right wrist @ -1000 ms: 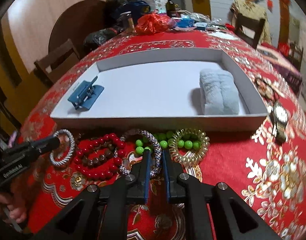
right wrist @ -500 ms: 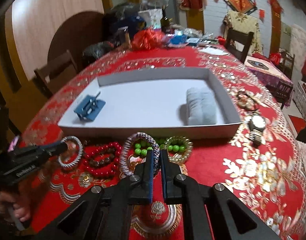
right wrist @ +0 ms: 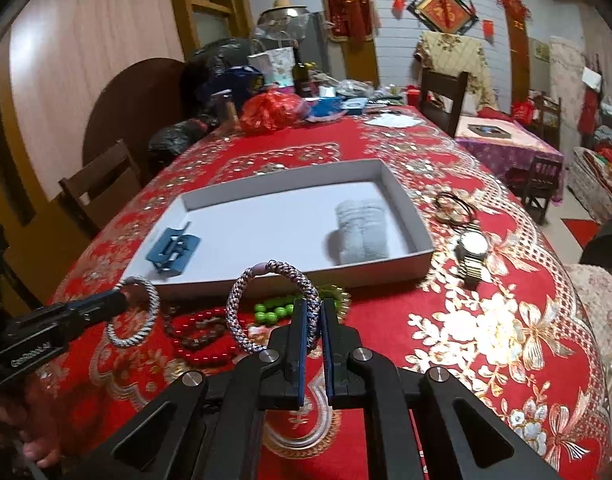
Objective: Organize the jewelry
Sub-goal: 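Lift the silver rope bracelet with the left tool while the right tool lifts the beaded bracelet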
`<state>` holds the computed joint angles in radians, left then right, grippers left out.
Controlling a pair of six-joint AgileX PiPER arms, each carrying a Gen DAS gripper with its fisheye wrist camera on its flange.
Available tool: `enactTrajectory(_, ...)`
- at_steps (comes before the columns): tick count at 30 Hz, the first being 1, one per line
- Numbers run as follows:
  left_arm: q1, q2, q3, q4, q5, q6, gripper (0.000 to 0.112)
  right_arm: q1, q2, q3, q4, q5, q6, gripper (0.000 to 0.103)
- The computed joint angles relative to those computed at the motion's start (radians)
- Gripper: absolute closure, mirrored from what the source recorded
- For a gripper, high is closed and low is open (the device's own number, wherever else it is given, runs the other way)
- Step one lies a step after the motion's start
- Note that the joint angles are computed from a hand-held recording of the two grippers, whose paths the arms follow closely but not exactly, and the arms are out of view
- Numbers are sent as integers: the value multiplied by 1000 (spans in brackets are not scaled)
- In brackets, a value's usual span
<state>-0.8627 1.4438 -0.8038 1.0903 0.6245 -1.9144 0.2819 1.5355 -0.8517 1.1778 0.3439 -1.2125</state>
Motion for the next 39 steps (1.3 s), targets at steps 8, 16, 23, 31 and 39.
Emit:
enactTrajectory(8,38,27,-33,0,-23,18,106,18,23,-12,-58,-39,49,97)
enactTrajectory(16,54,31,-22,19,-54,-6,106,30,46,-26,-78,-54,72,97)
enactTrajectory(23,50,18,-10,58,-52,-41,106,29,40,-17,-43,-62,36,97)
enactTrajectory(31,32,20,-11,101,-39,-57,106,29,32,-7,-19,-64,10,97)
enactTrajectory(39,18,19,-2,142,-5,-119,106,29,31,-5,-20,-66,9,97)
